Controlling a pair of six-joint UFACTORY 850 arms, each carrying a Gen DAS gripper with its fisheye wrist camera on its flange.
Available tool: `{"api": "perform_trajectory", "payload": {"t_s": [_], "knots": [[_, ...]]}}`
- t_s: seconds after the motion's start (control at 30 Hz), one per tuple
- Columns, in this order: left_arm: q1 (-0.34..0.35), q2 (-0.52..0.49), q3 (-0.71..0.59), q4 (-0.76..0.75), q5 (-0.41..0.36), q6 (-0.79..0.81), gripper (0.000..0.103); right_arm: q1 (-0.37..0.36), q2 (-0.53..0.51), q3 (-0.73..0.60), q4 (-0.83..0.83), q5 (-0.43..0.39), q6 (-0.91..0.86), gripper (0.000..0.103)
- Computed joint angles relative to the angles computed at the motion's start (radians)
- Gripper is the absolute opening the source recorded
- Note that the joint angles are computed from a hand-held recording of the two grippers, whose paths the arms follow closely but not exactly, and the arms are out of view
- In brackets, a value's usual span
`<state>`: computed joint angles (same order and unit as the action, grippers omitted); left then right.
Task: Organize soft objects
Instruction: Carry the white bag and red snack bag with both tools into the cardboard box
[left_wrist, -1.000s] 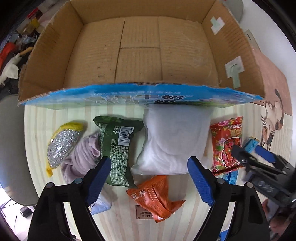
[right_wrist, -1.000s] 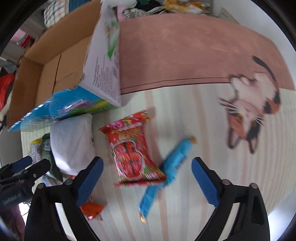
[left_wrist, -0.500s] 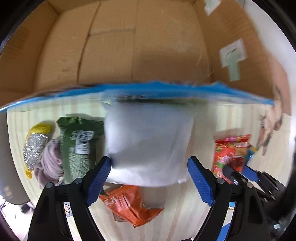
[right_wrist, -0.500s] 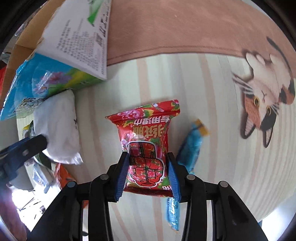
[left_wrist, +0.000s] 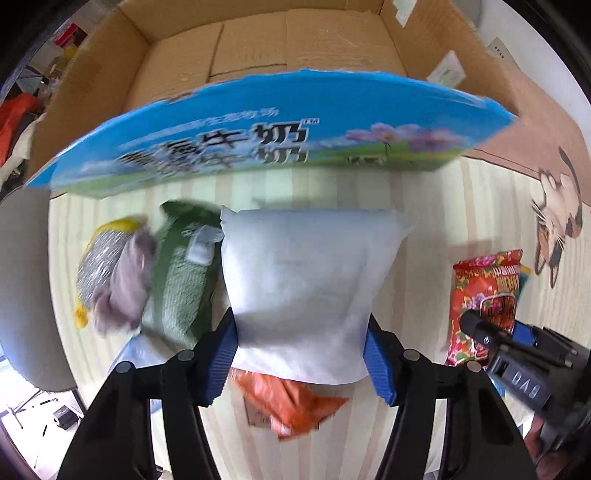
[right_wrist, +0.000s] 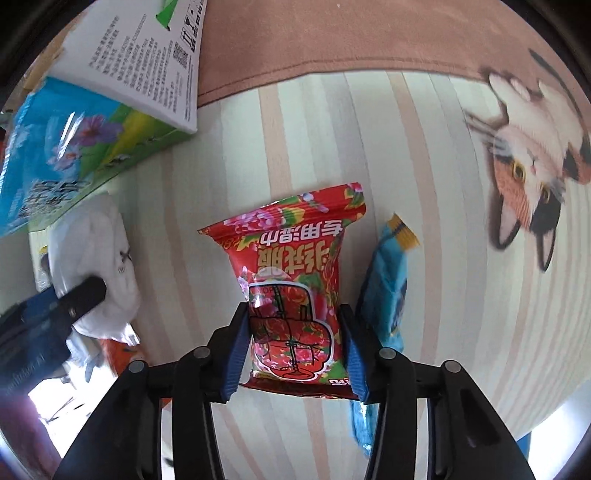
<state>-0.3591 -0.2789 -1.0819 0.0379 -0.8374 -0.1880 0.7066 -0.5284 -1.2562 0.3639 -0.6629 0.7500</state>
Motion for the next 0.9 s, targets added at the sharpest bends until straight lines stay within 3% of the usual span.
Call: {"api": "perform_trajectory", "payload": {"t_s": [0.2,0.3,0.5,0.63,0.77,0.9], "knots": [[0.017,0.178,0.076,-0.068,-0.013,0.012,0.058,0.003,0.117,0.082,0.102,0.073,-0.077,0.047],[0.054,0.215,0.017,-0.132,-0.056,0.052,0.058,0.003,0.173,0.090,0.097,0.097,-0.083,0.047],[0.139,0.088,-0.274,-0.184,-0.108,0.179,0.058,-0.004,0.242,-0.014,0.009,0.085,-0.034,0.047],[0.173,-0.066,-0.469,-0.174,-0.117,0.234,0.058,-0.031,0.121,-0.246,-0.097,0.004,0.011,0.047],[0.199,-0.262,-0.690,-0.180,-0.163,0.280,0.058,-0.062,-0.123,-0.611,-0.183,-0.128,0.069,0.047],[0.214,-0.490,-0.950,-0.190,-0.267,0.301,0.058,-0.099,-0.394,-0.994,-0.206,-0.295,0.085,0.047]]}}
